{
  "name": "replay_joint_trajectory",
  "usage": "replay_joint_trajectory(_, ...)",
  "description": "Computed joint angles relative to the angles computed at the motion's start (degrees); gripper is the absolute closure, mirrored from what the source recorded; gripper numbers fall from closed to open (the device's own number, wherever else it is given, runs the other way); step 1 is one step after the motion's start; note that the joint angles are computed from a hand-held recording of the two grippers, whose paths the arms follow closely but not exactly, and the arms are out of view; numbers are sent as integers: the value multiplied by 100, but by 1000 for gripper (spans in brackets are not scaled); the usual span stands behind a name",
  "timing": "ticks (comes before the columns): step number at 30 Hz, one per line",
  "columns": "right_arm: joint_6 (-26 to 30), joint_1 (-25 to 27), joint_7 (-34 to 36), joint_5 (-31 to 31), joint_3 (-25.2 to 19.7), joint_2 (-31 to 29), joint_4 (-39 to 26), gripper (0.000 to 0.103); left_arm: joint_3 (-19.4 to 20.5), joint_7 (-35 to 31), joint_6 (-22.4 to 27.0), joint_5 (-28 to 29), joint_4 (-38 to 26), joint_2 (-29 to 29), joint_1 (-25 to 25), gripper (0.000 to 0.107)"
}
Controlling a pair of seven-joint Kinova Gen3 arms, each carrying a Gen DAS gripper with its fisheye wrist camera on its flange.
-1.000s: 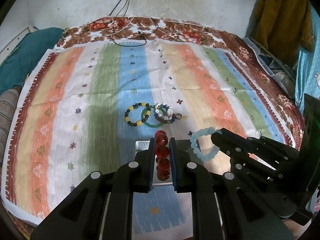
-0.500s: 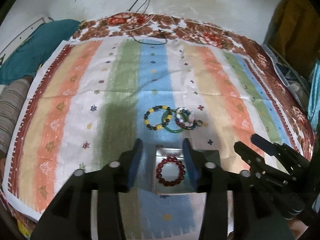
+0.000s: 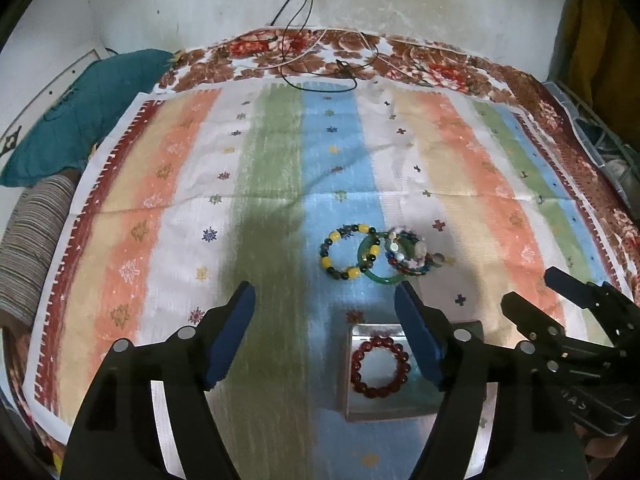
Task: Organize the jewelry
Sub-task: 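Move both open tools back toward the remaining bracelets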
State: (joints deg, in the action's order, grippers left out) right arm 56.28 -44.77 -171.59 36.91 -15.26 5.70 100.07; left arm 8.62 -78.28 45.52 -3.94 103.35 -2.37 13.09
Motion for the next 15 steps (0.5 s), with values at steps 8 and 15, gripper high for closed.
replay_joint_trajectory(8, -126, 199, 387, -229, 162, 192, -97, 32, -59, 60, 61, 34, -169, 350, 0, 32)
replay_joint_trajectory(15, -190, 290, 764, -434, 337, 437, -248, 28, -101, 249, 16, -126, -309, 666, 76, 30)
